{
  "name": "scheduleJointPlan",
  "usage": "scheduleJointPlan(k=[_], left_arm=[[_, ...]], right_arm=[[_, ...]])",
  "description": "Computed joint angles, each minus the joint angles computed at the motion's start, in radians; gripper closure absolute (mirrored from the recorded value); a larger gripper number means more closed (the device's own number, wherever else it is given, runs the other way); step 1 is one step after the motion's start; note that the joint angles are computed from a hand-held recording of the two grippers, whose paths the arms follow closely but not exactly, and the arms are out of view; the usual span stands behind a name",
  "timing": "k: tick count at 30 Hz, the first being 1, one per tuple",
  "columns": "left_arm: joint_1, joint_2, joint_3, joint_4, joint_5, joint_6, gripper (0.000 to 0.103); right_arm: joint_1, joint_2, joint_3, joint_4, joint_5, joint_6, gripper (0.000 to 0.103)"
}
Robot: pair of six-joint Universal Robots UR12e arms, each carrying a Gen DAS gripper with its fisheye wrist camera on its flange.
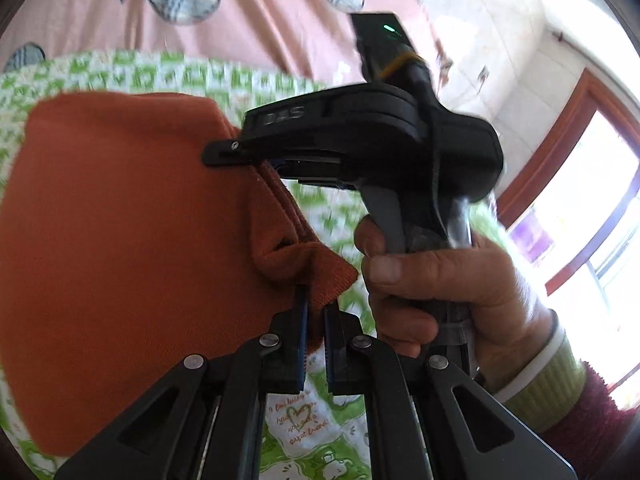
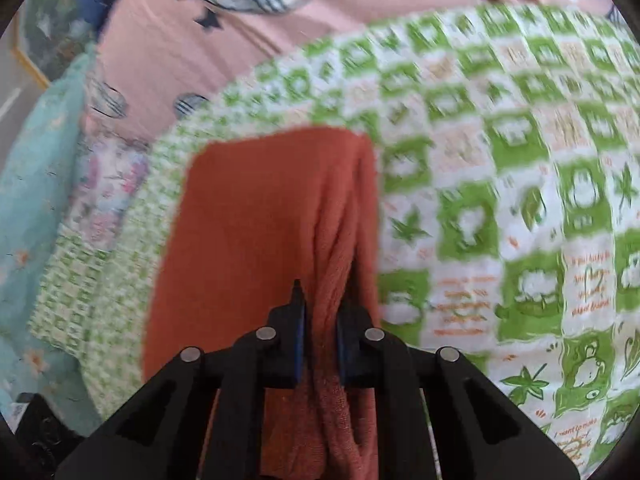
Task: Fold small clothes
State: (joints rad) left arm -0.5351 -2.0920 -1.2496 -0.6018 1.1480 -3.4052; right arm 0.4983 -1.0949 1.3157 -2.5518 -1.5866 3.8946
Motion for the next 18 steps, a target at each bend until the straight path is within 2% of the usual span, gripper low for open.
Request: scheduleJointPlan(k=[3,6,8,9,11,12,13,15,18], left_arm=[[0.002,0.002,0.000,-0.080,-0.020,0.015,0.097],[0.020,0.037,-0.035,-0.089,-0.060,0.030,0.095],[0.038,0.073,-0.072,-0.071,-0.049,0.025,0.094],[0.046,0.091,-0.088,-0.063,-0.041,0.020,0.090],[0.064,0.122,-0.119,-0.042,-0.008,0.003,0.072],[0.073,0.135,-0.133,-0.030,0.021,-0.012,0.055],[0.083,0.148,-0.149,-0.016,0.054,-0.032,0.045],[0.109,0.156,-0.162,-0.007,0.083,-0.061,0.044],[0.142,0.141,-0.149,-0.065,0.078,-0.110,0.040]], right_arm=[[-0.004,-0.010,0.042,-0.059,0.007,0.052,0.089],[0.000,-0.017,0.044,-0.047,-0.012,0.047,0.085],[0.000,-0.023,0.049,-0.047,-0.019,0.061,0.079],[0.000,-0.031,0.061,-0.059,-0.024,0.071,0.075],[0.002,-0.047,0.083,-0.079,-0.036,0.096,0.059],[0.003,-0.050,0.088,-0.082,-0.036,0.103,0.046],[0.003,-0.054,0.095,-0.094,-0.030,0.110,0.041],[-0.001,-0.056,0.109,-0.130,0.010,0.116,0.041],[-0.009,-0.049,0.107,-0.126,0.055,0.128,0.040]])
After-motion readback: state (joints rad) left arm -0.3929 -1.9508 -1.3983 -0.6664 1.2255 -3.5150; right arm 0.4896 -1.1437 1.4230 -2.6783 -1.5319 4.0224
